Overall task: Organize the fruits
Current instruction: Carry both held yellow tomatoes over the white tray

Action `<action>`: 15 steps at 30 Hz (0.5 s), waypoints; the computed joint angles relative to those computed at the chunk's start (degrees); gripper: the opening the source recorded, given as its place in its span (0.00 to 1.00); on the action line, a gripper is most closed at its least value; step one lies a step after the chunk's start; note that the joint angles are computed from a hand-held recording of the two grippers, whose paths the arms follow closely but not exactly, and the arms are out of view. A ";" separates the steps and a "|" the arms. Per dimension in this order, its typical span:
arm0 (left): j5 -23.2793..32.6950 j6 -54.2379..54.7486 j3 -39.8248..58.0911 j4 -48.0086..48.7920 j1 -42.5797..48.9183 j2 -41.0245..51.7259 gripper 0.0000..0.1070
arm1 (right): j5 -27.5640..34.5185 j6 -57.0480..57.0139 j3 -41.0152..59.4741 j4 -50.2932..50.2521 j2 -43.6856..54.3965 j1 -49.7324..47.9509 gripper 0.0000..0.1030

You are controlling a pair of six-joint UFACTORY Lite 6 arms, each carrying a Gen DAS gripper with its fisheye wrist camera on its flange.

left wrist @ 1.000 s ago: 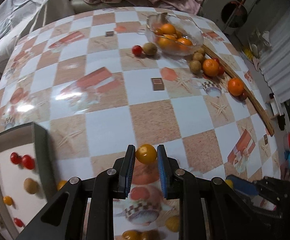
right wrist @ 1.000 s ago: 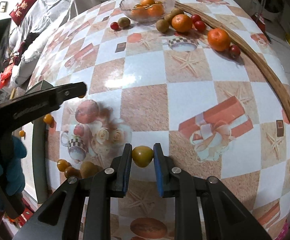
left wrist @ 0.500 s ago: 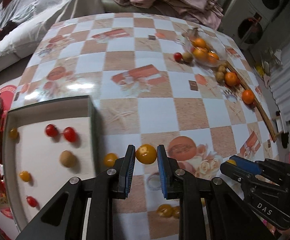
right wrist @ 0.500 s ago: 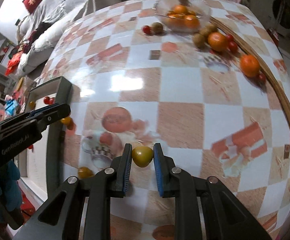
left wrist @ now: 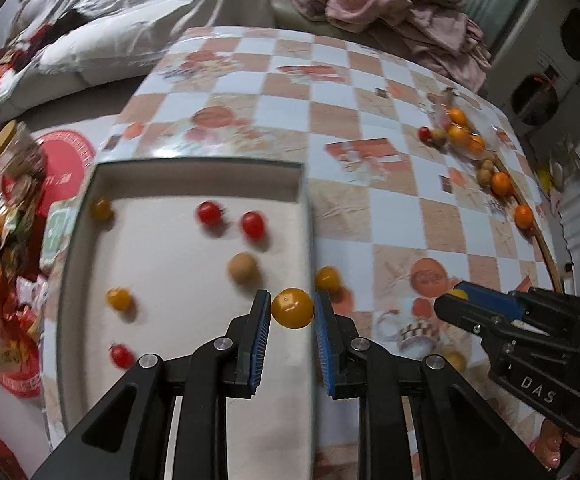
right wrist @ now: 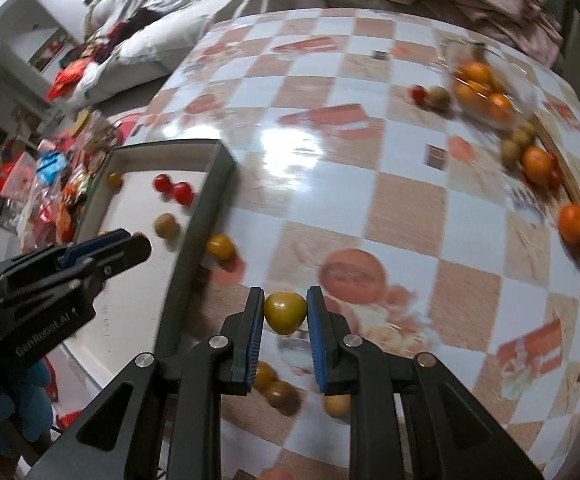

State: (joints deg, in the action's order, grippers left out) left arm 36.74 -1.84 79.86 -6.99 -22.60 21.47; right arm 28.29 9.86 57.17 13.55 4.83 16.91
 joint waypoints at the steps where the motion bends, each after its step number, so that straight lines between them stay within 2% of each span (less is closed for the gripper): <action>1: -0.14 0.14 -1.05 -0.13 0.68 -0.78 0.23 | 0.12 0.30 0.82 -0.20 0.67 0.66 0.23; 15: -2.65 0.72 -14.32 -0.42 10.19 -9.60 0.22 | 3.36 -0.43 15.02 -0.14 12.28 8.75 0.23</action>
